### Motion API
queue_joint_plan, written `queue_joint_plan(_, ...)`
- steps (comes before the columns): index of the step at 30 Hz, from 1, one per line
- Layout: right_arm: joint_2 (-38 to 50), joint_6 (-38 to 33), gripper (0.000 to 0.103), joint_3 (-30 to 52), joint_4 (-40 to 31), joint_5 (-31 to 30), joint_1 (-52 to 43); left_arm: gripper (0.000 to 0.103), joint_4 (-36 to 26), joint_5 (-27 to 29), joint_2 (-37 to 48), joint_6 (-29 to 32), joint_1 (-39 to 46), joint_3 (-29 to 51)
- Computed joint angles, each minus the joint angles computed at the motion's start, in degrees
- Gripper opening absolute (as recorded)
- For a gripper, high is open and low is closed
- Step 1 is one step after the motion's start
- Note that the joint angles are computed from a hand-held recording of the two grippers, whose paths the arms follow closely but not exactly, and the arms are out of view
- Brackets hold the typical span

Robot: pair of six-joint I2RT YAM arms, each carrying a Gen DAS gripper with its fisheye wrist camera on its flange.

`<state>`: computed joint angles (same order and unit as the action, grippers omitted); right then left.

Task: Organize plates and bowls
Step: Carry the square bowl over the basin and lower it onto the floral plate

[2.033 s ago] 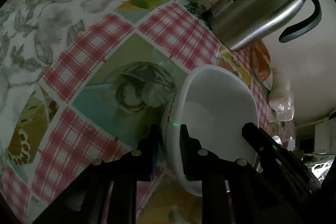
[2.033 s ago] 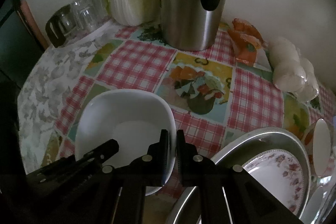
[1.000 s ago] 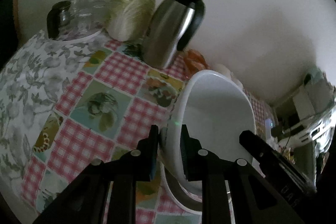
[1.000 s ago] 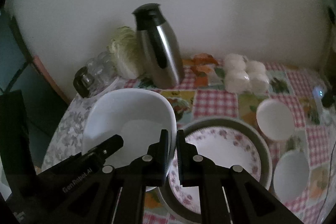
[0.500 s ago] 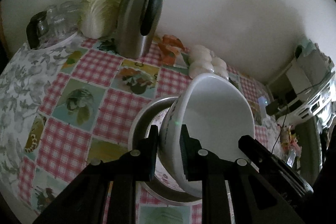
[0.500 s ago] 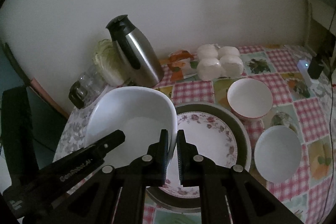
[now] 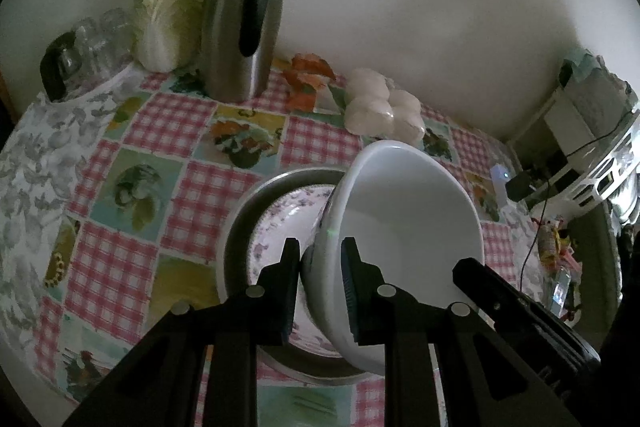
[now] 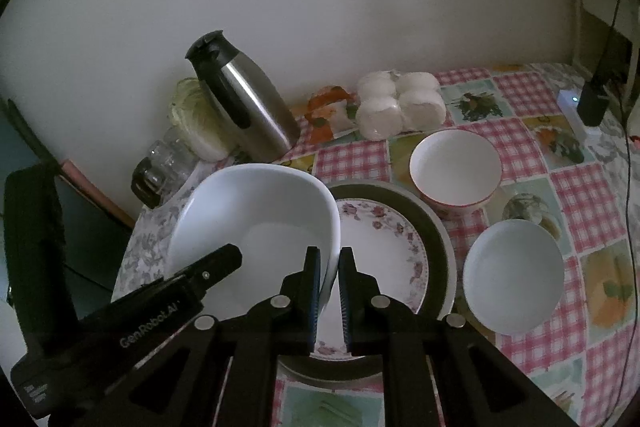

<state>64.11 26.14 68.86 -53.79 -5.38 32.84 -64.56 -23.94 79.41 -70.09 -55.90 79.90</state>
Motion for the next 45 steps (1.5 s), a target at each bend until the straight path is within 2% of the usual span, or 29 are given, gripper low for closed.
queue_joint_plan(7, 0.14, -2.09, 0.012, -0.36, -1.72, -0.77, -2.00, 0.020, -1.60, 0.27, 4.28, 0.13, -0.81, 2.74)
queue_joint_plan(12, 0.79, -2.14, 0.012, -1.49, -2.30, -2.66, -4.26, 0.020, -0.82, 1.81, 4.98, 0.45, -0.44, 2.14)
queue_joint_plan(21, 2.92, -1.75, 0.012, -2.05, -2.10, -2.23, -3.57, 0.022, -1.76, 4.11, 8.12, -0.41, 0.42, 2.00)
queue_joint_plan(30, 5.50, -1.23, 0.013, -3.85, -1.19, -2.17, -3.09, 0.024, 0.44, 7.63, 8.52, -0.25, 2.19, -1.27)
queue_joint_plan(45, 7.70, -0.98, 0.013, -7.02, 2.60, -2.16, -2.57, 0.025, 8.87, 12.10, 7.54, 1.08, 5.72, -9.36)
